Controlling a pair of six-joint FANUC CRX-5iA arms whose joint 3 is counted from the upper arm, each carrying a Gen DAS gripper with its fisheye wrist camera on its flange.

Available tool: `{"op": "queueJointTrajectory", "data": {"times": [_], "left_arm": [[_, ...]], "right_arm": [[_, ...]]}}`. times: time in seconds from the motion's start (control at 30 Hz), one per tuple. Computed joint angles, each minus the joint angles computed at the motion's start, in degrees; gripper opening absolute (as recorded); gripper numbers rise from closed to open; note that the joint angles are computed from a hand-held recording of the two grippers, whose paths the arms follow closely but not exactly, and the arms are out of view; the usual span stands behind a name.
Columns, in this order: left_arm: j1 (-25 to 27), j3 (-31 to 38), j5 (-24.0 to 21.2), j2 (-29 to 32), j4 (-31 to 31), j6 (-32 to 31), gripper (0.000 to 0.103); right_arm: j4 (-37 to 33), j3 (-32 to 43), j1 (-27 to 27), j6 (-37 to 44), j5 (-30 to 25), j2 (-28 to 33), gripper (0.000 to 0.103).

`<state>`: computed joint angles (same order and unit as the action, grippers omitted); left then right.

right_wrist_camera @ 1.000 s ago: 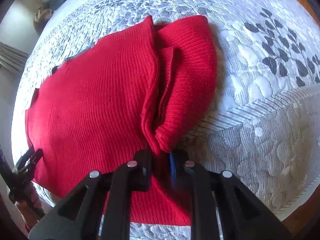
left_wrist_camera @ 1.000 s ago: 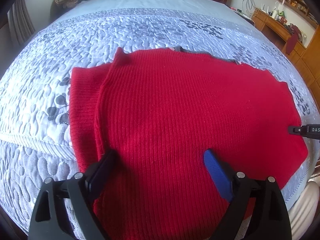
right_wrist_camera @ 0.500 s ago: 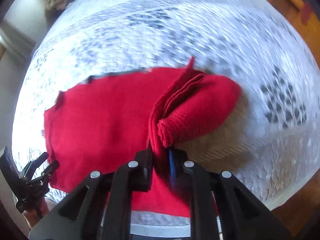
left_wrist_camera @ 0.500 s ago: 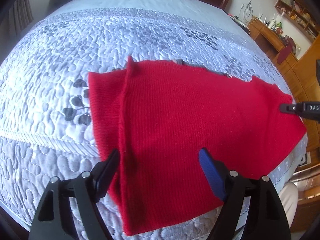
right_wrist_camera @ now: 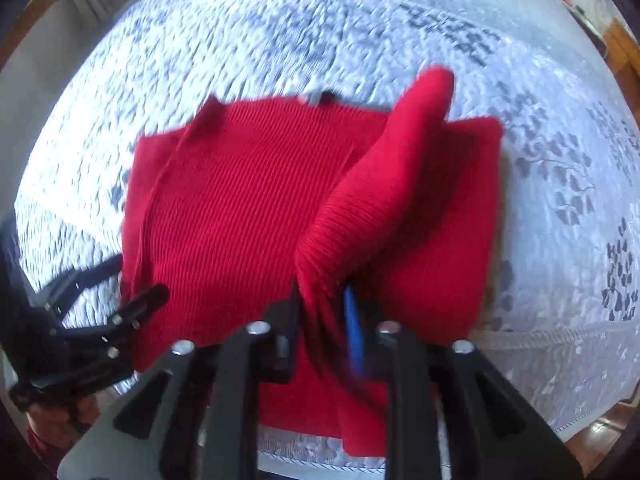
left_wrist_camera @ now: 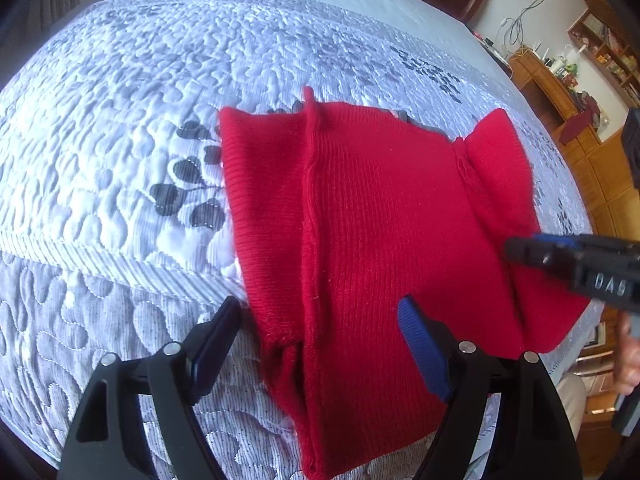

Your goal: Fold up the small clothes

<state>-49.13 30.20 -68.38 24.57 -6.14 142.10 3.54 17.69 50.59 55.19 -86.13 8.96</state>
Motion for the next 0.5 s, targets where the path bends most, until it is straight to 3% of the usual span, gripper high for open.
{"op": "queueJointTrajectory", "data": {"times": [0.03,0.1,0.27,0.4,0.5], "left_arm": [[-0.2,0.2,-0.5,-0.2,-0.6,0.5,0.08],[-0.4,0.2,-0.9,-0.8,-1.3,1.3,0.08],[0.4,-1.1,1.1,-3.1,-0.9,3.0,0.08],[1.4,-1.3,2.7,-3.5,0.9,4.6,0.08],[1.8,0.9,1.2,-2.1,1.9,4.2,0.08]], "right_arm": [[-0.9,-0.3,0.0,0.7,0.3,-0.4,0.04],[-1.6,-2.2,0.1,1.2,2.5,-2.8,0.041],[0.7,-7.3,1.4,1.1,6.6,-10.2,0.058],[1.2,-10.9,5.1,3.3,5.4,-13.4,0.059],[3.5,-14.6,9.6,5.0,6.3,-14.1,0.058]]}}
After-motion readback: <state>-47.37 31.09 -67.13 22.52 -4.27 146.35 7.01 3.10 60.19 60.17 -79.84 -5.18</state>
